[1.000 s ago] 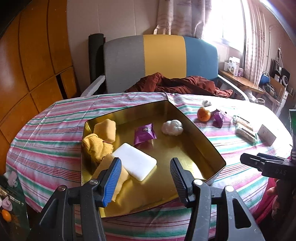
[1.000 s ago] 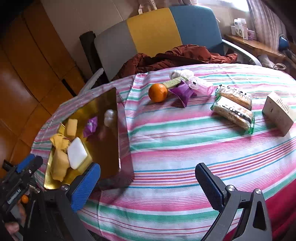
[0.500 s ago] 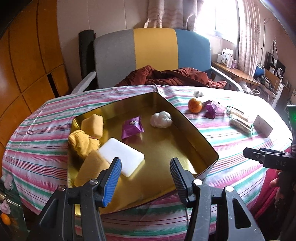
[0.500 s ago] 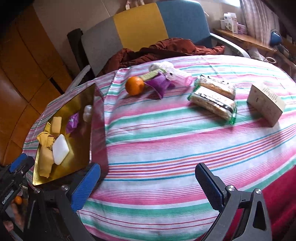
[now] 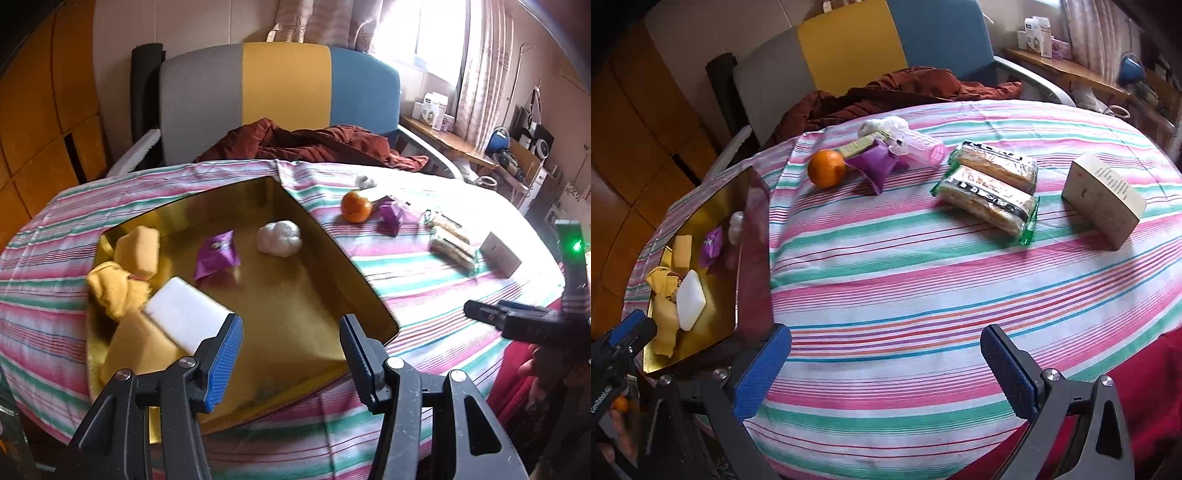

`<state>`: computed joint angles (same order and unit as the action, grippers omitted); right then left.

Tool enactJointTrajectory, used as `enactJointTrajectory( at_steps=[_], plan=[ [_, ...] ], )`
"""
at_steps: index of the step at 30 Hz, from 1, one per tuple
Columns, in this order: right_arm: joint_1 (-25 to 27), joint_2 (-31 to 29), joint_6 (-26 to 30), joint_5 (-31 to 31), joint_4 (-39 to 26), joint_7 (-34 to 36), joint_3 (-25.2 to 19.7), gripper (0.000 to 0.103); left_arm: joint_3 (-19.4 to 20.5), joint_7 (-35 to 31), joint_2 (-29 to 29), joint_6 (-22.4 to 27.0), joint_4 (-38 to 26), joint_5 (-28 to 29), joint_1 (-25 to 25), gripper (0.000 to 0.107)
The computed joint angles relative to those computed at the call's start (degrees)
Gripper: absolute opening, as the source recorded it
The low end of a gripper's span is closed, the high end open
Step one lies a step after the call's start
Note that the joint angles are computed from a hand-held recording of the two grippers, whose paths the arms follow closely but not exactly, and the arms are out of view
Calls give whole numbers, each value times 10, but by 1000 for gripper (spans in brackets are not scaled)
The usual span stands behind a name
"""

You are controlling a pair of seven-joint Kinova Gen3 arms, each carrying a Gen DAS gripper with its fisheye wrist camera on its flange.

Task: Organize objects
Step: 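Reach the left gripper to a cracker packet while the right reaches the cream box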

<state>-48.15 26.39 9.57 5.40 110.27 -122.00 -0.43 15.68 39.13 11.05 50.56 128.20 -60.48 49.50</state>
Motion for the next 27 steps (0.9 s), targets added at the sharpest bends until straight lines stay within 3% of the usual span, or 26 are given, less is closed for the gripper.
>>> enactJointTrajectory(
  at_steps=[12,17,22,25,27],
  plan=[
    [31,-3,49,18,-27,6,-2,103,-27,-83,19,-61,-46,-37,-41,55],
    [82,-16,75,23,-45,31,-22,103,-39,-109,35,-98,-59,-37,-46,55],
    [112,-26,104,43,-64,35,-1,103,-57,-144,52,-130,-78,-25,-45,55],
    [106,-18,142,82,-91,17,33,103,-69,-170,63,-150,-92,-17,-44,55],
    [125,-3,172,96,-117,26,28,103,-77,-193,72,-163,-106,-9,-44,55]
  ],
)
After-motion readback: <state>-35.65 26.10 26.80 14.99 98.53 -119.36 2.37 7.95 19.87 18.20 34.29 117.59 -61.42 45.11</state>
